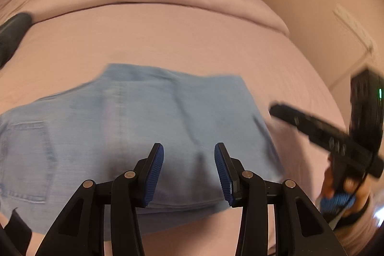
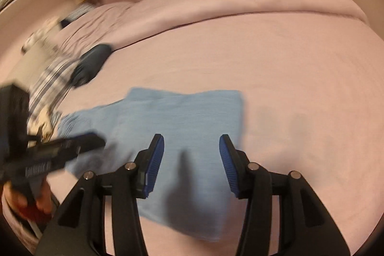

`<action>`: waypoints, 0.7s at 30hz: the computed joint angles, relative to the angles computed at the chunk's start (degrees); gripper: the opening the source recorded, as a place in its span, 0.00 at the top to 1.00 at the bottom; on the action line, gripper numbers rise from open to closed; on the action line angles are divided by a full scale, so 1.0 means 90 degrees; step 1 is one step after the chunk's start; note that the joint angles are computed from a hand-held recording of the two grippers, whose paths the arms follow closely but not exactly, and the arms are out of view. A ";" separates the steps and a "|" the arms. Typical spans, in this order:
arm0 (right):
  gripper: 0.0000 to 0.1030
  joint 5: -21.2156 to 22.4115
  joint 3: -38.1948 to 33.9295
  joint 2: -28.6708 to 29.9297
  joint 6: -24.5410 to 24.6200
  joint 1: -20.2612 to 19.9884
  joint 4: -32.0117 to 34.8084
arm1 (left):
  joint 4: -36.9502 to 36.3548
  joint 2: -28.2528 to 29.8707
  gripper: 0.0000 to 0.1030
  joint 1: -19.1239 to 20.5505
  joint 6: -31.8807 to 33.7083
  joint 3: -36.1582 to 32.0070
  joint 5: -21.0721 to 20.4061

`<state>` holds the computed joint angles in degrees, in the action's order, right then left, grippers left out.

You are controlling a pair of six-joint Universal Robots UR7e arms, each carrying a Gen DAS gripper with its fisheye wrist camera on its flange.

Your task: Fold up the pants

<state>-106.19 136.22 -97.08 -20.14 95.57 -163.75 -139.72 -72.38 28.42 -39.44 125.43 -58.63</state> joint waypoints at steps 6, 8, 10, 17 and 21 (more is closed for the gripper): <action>0.77 0.0037 -0.0270 0.0188 -0.0321 -0.0067 0.0079 | -0.0506 0.0708 0.59 -0.0006 0.0606 -0.0307 -0.0527; 0.79 -0.0036 -0.0389 0.0437 -0.0493 -0.0031 -0.0036 | -0.0611 0.0915 0.59 0.0002 0.0748 -0.0405 -0.0681; 0.82 -0.0092 -0.0537 0.0662 -0.0591 -0.0043 -0.0027 | -0.0641 0.1059 0.59 0.0011 0.0863 -0.0478 -0.0831; 0.82 -0.0351 -0.0945 0.1346 -0.0859 -0.0084 0.0348 | -0.0762 0.1352 0.59 0.0134 0.0945 -0.0391 -0.0914; 0.82 -0.0608 -0.1026 0.1591 -0.0875 -0.0149 0.0535 | -0.0841 0.1291 0.59 0.0193 0.0963 -0.0336 -0.0985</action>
